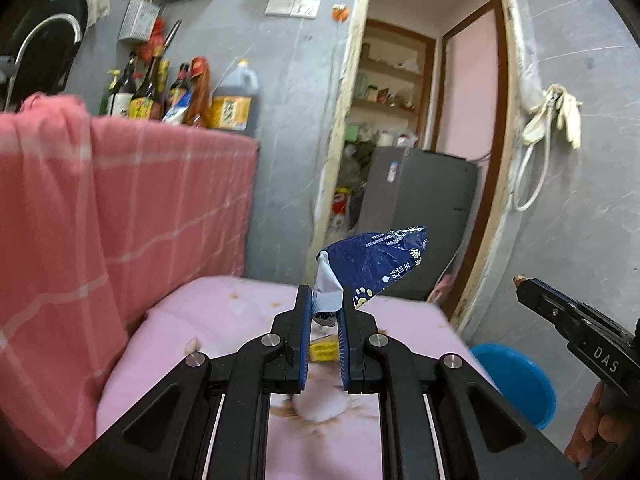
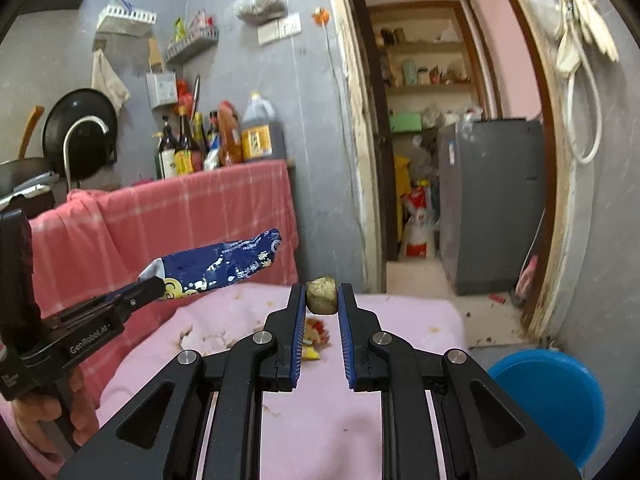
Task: Collect trash
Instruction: 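Lift the blue bag and nut and carry both tools over the blue bucket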
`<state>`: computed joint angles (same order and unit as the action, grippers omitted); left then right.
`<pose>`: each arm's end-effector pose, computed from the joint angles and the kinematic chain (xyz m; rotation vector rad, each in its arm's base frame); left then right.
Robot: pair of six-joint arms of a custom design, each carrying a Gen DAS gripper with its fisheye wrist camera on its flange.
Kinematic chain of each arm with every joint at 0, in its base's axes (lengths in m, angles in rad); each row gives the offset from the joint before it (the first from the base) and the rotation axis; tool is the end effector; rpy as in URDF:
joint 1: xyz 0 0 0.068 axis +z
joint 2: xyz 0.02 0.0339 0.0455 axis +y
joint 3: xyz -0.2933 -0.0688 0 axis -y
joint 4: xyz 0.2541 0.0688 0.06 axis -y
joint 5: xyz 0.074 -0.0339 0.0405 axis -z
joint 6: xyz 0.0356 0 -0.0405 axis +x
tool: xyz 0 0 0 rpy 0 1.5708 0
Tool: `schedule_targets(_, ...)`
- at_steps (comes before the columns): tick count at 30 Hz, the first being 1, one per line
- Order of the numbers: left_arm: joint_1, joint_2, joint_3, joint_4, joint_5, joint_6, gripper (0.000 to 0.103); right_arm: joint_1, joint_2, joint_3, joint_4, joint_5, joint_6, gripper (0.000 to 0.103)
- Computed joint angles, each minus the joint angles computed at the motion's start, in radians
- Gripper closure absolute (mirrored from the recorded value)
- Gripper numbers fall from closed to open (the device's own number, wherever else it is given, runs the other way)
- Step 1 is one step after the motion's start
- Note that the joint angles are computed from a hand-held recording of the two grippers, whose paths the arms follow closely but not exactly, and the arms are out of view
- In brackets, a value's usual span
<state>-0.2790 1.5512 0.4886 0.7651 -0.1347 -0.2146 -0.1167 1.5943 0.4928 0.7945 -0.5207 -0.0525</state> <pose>0.2847 -0.0766 0.1819 -0.0330 1.8708 -0.2153 0.2954 -0.0168 0.1755 -0.2960 1.8283 0.3701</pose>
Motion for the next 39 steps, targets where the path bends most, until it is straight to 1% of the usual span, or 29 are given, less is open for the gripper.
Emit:
schedule_targets(3, -0.063, -0.018, 0.000, 0.012, -0.038, 0.001, 0.094, -0.039, -0.048, -0.034, 0.027, -0.010, -0.006, 0.089)
schedule_targets(8, -0.165, 0.006, 0.045, 0.023, -0.082, -0.009, 0.094, -0.145, -0.110, -0.063, 0.035, -0.053, -0.010, 0.089)
schedule_targets(11, -0.230, 0.042, 0.088, 0.022, -0.108, -0.014, 0.094, -0.203, -0.118, -0.072, 0.047, -0.057, -0.020, 0.089)
schedule_targets(17, -0.323, 0.139, 0.182, 0.014, -0.131, -0.029, 0.094, -0.342, -0.093, -0.065, 0.058, -0.099, -0.037, 0.089)
schedule_targets(22, -0.389, 0.235, 0.272, -0.013, -0.148, -0.048, 0.094, -0.436, -0.047, -0.037, 0.064, -0.131, -0.044, 0.089)
schedule_targets(27, -0.437, 0.328, 0.360, -0.052, -0.162, -0.065, 0.094, -0.505, 0.032, -0.016, 0.104, -0.151, -0.039, 0.089)
schedule_targets(30, -0.459, 0.374, 0.405, -0.062, -0.171, -0.055, 0.094, -0.535, 0.099, 0.009, 0.117, -0.154, -0.038, 0.089)
schedule_targets(36, -0.479, 0.463, 0.500, -0.112, -0.154, -0.045, 0.093, -0.564, 0.209, 0.056, 0.115, -0.150, -0.052, 0.089)
schedule_targets(39, -0.477, 0.503, 0.556, -0.166, -0.129, -0.057, 0.093, -0.574, 0.258, 0.085, 0.093, -0.147, -0.064, 0.089)
